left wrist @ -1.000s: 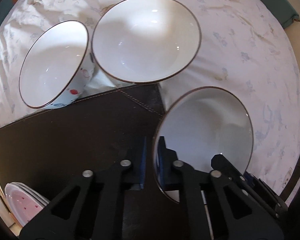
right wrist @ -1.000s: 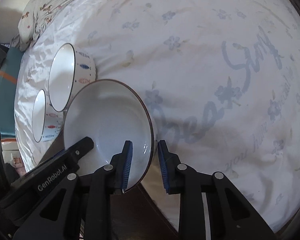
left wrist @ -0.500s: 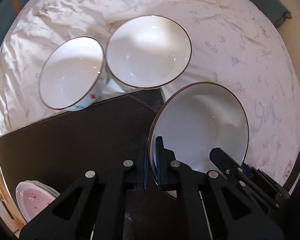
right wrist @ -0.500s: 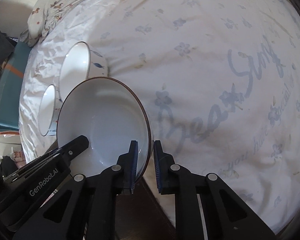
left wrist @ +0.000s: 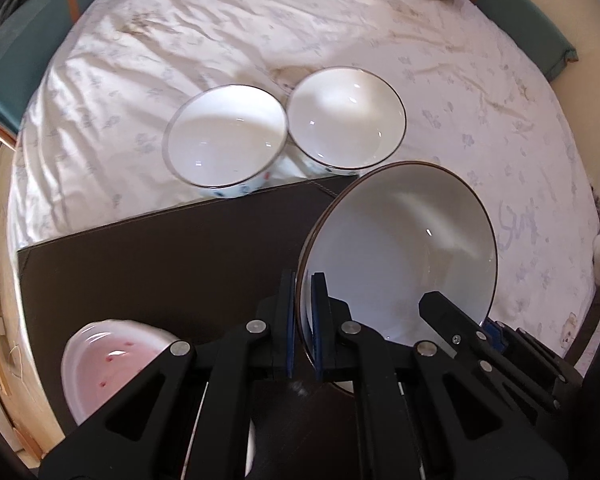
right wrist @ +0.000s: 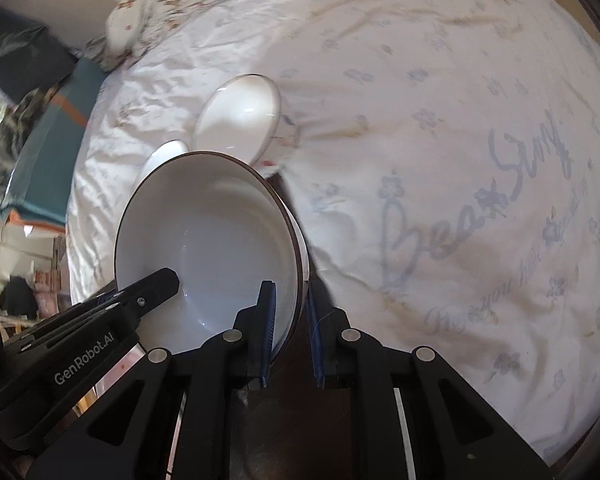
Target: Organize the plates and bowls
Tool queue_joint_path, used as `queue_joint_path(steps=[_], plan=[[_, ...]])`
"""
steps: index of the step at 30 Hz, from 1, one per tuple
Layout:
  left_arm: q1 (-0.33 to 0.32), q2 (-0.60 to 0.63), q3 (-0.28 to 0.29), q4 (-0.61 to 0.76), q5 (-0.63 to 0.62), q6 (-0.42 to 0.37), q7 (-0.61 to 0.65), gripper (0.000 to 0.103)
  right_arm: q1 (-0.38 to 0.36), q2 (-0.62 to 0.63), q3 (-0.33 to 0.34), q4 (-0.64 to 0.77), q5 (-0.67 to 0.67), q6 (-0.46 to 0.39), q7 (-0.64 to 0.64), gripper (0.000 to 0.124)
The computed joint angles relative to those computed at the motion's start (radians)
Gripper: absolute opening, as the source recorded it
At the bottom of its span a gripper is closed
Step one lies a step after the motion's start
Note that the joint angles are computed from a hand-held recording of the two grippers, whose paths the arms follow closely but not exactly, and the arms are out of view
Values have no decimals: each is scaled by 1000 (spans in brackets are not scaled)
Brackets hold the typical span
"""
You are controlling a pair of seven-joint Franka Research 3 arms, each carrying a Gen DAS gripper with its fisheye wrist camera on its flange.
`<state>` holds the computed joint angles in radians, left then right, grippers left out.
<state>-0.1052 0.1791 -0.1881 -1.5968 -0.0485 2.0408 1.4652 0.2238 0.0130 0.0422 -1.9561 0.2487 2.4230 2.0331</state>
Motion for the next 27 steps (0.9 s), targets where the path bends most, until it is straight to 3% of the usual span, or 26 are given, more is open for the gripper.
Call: queue_joint_path(steps=[22, 27], plan=[[88, -304, 105, -296, -70, 36, 117, 5, 121, -63, 87, -18, -104, 58, 40, 18], [108, -363, 135, -372, -75, 37, 156, 5, 150, -49, 94, -10, -61, 60, 29, 18]])
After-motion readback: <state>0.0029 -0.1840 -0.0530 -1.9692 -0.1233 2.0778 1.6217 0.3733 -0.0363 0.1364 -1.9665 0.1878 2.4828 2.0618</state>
